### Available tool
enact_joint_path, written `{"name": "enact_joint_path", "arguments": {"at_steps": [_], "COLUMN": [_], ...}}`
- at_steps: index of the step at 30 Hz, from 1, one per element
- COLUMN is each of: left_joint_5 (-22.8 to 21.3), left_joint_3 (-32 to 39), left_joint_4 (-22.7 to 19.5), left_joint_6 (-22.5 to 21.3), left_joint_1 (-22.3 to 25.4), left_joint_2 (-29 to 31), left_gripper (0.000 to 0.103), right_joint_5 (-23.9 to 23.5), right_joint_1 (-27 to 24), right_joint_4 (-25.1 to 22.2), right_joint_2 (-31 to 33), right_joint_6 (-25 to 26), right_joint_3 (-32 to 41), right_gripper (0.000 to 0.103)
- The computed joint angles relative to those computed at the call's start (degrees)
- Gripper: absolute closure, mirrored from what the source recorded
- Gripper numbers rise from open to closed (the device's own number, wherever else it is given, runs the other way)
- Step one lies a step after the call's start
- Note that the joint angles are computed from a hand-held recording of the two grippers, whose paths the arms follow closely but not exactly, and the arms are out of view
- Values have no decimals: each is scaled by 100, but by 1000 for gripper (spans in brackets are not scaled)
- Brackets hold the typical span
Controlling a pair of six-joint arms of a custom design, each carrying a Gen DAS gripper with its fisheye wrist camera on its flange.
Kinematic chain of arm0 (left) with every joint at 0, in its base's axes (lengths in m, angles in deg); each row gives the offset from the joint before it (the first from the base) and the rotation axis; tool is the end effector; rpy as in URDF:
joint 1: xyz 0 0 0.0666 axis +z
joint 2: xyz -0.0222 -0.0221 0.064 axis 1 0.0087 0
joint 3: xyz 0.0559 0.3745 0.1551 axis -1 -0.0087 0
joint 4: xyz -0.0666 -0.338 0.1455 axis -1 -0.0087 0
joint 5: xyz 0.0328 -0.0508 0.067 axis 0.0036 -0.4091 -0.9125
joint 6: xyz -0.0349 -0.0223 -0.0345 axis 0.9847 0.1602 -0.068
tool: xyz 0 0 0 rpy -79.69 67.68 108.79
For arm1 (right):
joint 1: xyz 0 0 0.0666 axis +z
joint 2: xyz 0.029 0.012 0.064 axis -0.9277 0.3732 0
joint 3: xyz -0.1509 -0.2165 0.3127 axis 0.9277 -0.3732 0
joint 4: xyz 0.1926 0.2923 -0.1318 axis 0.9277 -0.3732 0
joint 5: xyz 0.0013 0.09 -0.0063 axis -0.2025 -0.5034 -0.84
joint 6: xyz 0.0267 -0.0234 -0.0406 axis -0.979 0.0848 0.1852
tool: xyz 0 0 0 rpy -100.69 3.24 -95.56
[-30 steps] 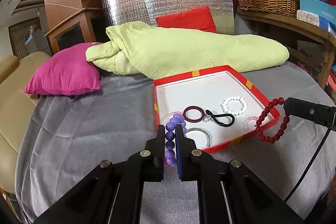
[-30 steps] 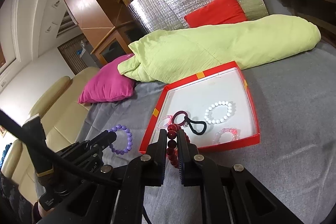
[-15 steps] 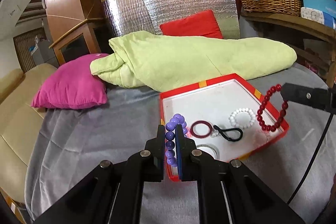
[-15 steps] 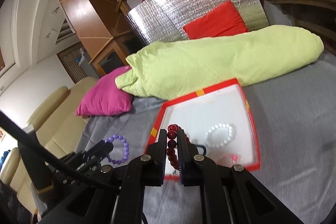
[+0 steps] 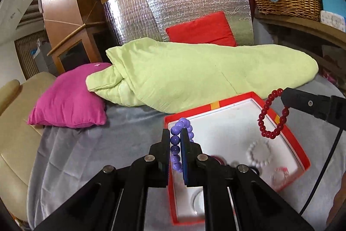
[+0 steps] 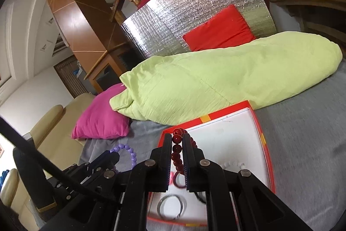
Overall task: Organize jewelry
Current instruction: 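Lower both bracelets into the red box and open both tools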
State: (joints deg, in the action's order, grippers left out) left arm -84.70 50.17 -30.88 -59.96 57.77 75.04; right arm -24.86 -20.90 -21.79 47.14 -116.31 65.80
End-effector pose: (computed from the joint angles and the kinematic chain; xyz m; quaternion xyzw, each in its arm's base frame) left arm 0.4568 -0.2798 0.4645 0.3231 0.8105 -0.0425 0.4867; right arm 0.3746 0.3665 0.4583 0.2712 0.7960 0.1382 0.5233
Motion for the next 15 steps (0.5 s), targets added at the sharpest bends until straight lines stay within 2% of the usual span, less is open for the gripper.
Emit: {"name": "enact_joint_path", "arguments": {"at_steps": [15], "left_joint_5": [-152], "left_joint_3": [1030], "left_joint_4": [-522], "left_joint_6": [294], "left_joint_1": [13], "left_joint_2": [1073], "left_gripper": [93], "right_joint_5": [-445], "right_joint_1": [-471], "right_joint_4": [16], "right_joint_2": [232], "right_joint_6": [-175], "right_joint_3": [-71], "right_gripper": [92]}}
